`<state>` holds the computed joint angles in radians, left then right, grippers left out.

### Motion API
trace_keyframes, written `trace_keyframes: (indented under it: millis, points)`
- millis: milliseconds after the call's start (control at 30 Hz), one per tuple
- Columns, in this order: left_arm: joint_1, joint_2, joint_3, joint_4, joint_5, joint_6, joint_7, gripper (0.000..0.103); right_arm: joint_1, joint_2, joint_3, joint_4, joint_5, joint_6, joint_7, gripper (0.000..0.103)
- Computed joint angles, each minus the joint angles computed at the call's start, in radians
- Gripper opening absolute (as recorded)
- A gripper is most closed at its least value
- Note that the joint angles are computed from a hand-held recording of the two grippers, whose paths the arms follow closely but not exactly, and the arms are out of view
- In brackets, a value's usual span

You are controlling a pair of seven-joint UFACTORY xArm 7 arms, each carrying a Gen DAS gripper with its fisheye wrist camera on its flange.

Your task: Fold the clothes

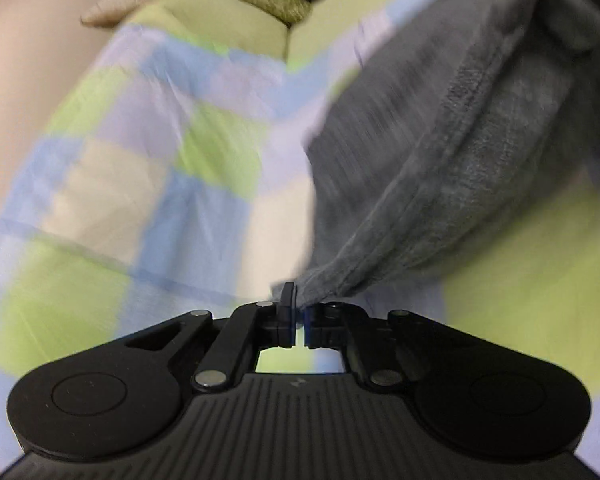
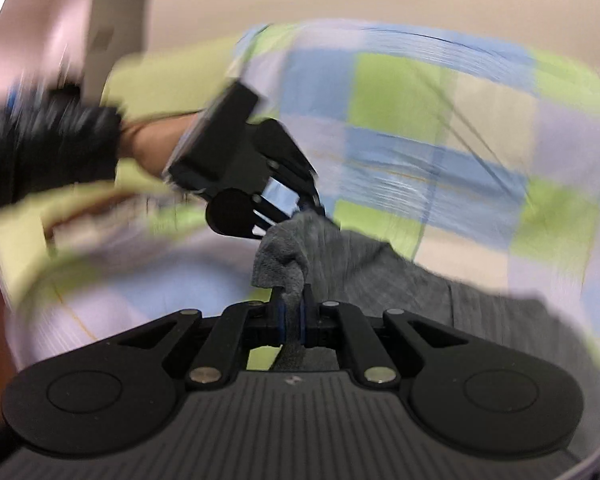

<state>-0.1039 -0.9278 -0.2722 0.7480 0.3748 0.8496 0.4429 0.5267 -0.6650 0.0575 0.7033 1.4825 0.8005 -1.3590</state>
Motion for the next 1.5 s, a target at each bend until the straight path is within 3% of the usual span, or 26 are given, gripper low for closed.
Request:
trace_keyframes:
  millis: [67, 167, 333, 500, 633, 733, 800, 867, 967, 1133, 1200, 1300, 1467, 1500]
  points:
    - [0.061, 0.201, -0.085, 0.162, 0.043, -0.018, -0.025, 0.003, -0.033, -0.003, -0.082, -0.023, 0.032, 0.033, 0.017, 0.004]
    - [0.096, 0.438, -0.157, 0.320, 0.117, -0.042, -0.091, 0.003, -0.134, 0.014, -0.196, -0.058, 0.072, 0.070, 0.047, 0.003]
    - [0.091, 0.850, -0.236, 0.576, 0.267, 0.015, -0.194, 0.003, -0.260, 0.167, -0.253, -0.048, 0.070, 0.090, 0.088, 0.003]
    - [0.016, 1.019, -0.195, 0.676, 0.318, 0.068, -0.236, 0.003, -0.342, 0.407, -0.270, 0.019, 0.062, 0.173, 0.143, 0.003]
    - [-0.043, 1.113, -0.148, 0.803, 0.319, 0.102, -0.235, 0.003, -0.405, 0.489, -0.268, 0.062, 0.105, 0.260, 0.146, 0.002]
    - [-0.090, 1.196, -0.109, 0.893, 0.321, 0.118, -0.249, 0.003, -0.444, 0.522, -0.237, 0.088, 0.136, 0.241, 0.122, 0.002]
    - [-0.126, 1.242, -0.077, 0.932, 0.335, 0.128, -0.277, 0.010, -0.469, 0.549, -0.210, 0.101, 0.113, 0.214, 0.131, 0.002]
    - [-0.149, 1.248, -0.046, 0.929, 0.334, 0.112, -0.319, 0.012, -0.499, 0.576, -0.191, 0.115, 0.061, 0.219, 0.165, 0.003]
    - [-0.175, 1.215, 0.009, 0.899, 0.339, 0.084, -0.402, 0.033, -0.547, 0.566, -0.166, 0.100, 0.052, 0.198, 0.168, 0.004]
    - [-0.218, 1.070, 0.097, 0.757, 0.354, 0.028, -0.586, 0.036, -0.582, 0.525, -0.146, 0.073, 0.099, 0.079, 0.120, 0.007]
    - [-0.241, 0.937, 0.108, 0.616, 0.332, 0.005, -0.674, 0.041, -0.587, 0.509, -0.154, 0.078, 0.097, 0.135, 0.066, 0.015]
    - [-0.253, 0.792, 0.074, 0.450, 0.300, -0.012, -0.771, 0.043, -0.577, 0.508, -0.151, 0.106, 0.070, 0.220, -0.014, 0.035]
    - [-0.272, 0.580, -0.039, 0.239, 0.209, -0.019, -0.922, 0.043, -0.547, 0.585, -0.103, 0.182, -0.082, 0.156, -0.012, 0.032]
    - [-0.278, 0.540, -0.066, 0.201, 0.194, -0.023, -0.955, 0.043, -0.540, 0.602, -0.093, 0.198, -0.117, 0.140, -0.005, 0.018]
